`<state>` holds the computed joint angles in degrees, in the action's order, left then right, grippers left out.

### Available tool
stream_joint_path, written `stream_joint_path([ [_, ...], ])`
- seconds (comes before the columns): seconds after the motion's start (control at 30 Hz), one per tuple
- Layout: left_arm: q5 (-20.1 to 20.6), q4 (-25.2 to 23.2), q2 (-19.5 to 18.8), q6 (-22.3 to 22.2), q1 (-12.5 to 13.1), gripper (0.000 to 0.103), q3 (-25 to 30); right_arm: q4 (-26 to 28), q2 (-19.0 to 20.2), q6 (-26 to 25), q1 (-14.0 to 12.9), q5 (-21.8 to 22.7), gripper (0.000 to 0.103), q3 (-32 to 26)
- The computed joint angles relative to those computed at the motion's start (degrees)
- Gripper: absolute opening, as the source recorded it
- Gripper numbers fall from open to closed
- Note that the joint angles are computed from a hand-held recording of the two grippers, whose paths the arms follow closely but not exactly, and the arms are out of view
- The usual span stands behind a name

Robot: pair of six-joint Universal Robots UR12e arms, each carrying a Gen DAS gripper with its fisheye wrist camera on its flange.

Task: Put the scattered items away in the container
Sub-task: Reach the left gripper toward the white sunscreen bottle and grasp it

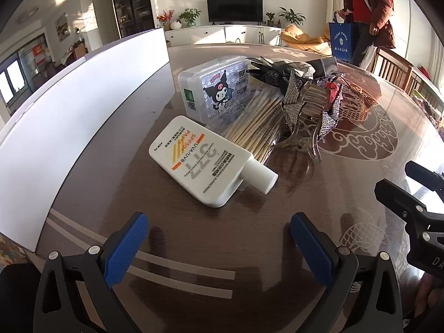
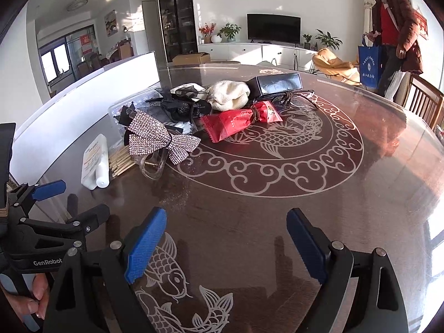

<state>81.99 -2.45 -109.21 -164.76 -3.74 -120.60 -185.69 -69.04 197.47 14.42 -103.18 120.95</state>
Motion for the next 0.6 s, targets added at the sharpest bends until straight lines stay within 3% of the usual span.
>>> stream_joint_path([
  [0.27, -8.5, -9.8, -0.3, -7.7, 3.1, 0.103, 5.3, 0.1, 0.2, -0.5, 0.0, 0.0, 0.089, -0.2],
  [0.47, -2.6, -14.3, -3.8, -9.7, 0.8, 0.103, 10.9, -0.1, 0.1, -0.6, 0.1, 0.1, 0.089, -0.1],
  [0.6, 0.6, -12.5, -3.4, -8.1, 1.3, 0.103, 9.8, 0.4, 0.1, -0.6, 0.2, 0.0, 0.089, -0.2],
])
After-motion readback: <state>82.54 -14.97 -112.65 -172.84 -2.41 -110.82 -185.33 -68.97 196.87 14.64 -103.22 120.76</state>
